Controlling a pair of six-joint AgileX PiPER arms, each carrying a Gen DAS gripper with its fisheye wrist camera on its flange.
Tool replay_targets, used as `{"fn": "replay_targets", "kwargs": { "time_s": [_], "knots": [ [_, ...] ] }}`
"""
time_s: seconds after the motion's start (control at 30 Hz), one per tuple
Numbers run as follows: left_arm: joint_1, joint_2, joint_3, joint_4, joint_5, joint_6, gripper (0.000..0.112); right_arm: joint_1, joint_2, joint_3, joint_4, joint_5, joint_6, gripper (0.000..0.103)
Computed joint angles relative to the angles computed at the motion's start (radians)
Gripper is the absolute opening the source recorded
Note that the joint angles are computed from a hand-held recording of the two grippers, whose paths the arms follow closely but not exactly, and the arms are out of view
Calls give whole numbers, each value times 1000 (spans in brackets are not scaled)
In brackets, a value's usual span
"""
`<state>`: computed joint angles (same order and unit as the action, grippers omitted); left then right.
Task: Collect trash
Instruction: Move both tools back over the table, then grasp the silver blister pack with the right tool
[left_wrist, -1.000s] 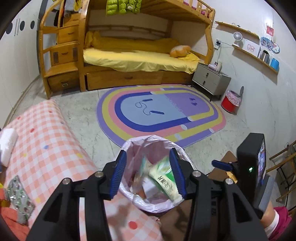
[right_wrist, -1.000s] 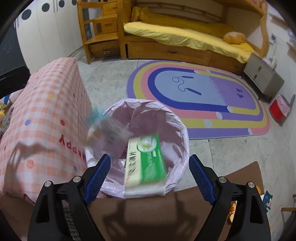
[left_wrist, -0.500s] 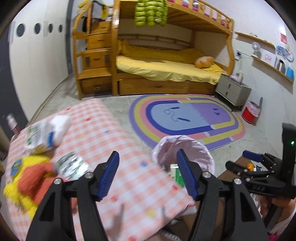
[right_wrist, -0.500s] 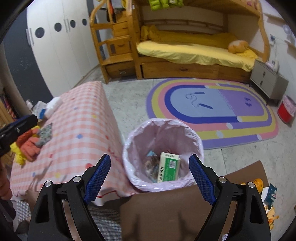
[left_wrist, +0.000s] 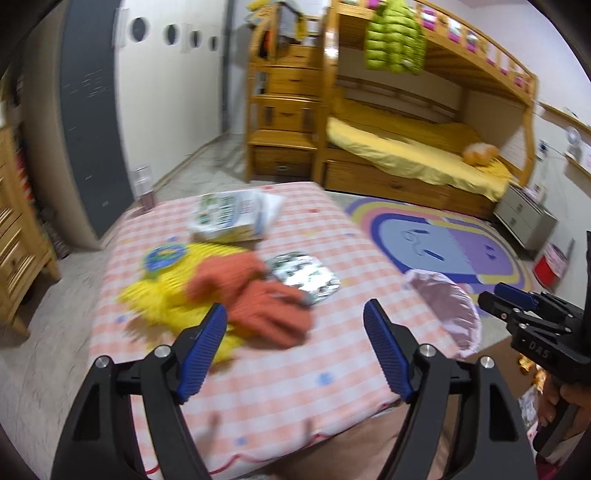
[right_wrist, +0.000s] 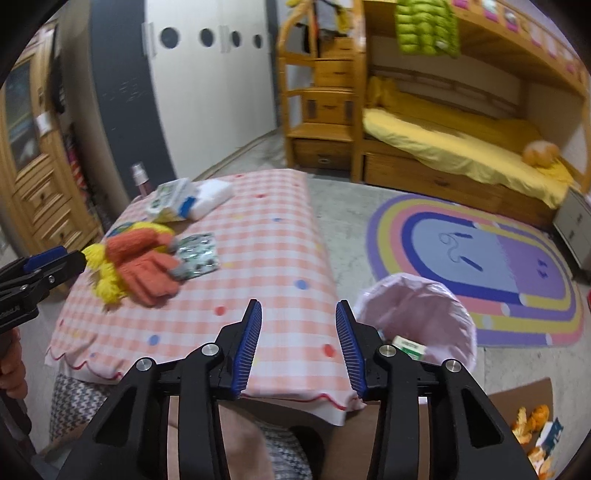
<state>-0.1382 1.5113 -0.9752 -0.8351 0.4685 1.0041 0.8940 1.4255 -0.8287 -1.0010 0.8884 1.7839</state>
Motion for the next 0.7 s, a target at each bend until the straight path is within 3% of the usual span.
{"fn": "replay_targets", "kwargs": {
  "time_s": [0.17, 0.3, 0.43, 0.7],
  "knots": [
    [110, 14, 27, -47, -14, 59, 78, -17, 105, -124, 25, -78, -122, 44],
    [160, 55, 9, -35, -42, 35, 86, -60, 192, -208, 64, -145, -214, 45],
    [178, 102, -26, -16, -60, 14, 87, -114, 289, -310, 129, -190, -355, 58],
    [175, 196, -124, 104, -98, -115, 92, -257, 483, -534, 359, -265, -731, 64]
  ]
}}
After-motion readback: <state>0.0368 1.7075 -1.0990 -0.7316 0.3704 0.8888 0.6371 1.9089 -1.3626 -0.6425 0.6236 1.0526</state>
